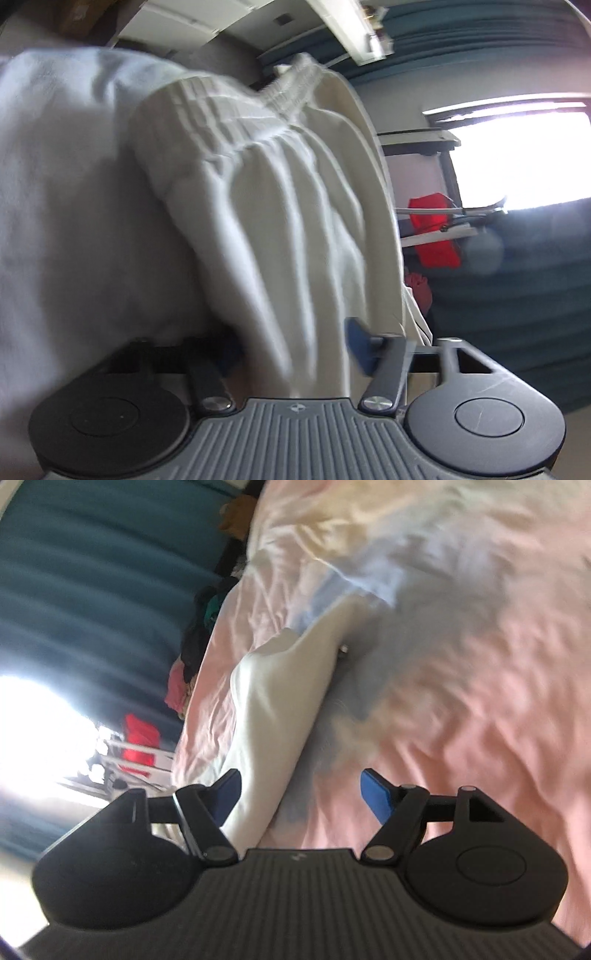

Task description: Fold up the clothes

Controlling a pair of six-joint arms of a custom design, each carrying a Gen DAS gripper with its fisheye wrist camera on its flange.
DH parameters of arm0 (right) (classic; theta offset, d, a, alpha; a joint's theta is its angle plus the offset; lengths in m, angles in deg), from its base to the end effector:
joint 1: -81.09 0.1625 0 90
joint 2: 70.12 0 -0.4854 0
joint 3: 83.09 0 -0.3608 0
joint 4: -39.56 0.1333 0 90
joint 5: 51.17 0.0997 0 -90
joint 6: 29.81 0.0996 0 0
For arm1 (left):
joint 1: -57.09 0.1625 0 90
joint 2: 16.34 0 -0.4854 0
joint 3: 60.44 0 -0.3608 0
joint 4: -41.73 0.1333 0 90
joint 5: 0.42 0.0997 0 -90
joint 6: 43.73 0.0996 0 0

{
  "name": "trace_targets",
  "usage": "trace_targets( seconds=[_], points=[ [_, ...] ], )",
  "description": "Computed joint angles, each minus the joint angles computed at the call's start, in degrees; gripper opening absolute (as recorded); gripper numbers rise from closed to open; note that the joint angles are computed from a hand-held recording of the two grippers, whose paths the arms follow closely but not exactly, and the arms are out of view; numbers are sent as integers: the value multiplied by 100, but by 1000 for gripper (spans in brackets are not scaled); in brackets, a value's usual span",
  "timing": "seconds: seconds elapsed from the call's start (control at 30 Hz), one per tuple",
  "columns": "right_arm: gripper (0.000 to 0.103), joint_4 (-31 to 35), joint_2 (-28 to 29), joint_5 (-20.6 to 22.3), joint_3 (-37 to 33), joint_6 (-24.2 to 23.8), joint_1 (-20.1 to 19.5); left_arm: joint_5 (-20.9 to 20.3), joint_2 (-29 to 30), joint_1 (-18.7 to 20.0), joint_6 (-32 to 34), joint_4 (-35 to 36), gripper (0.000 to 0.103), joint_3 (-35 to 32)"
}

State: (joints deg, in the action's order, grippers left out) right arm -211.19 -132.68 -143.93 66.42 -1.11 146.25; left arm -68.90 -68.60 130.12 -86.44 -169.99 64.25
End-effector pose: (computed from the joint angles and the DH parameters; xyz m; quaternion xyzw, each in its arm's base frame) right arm -0.0372 -0.3863 0.3010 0.3730 0.7073 -0.6006 0.0010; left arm 0.0045 -0.5673 0.2175 0.2748 -0.8532 0.4398 0.0566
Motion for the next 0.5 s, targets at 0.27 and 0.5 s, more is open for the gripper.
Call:
trace_targets(
  seconds=[0.27, 0.5],
  points=[
    [74, -185, 138, -106, -16, -441, 240, -208, -565, -355, 1016, -951, 8, 572],
    [74, -213, 294, 384, -216, 252, -141, -407, -724, -280, 1625, -2107, 8, 982]
  ],
)
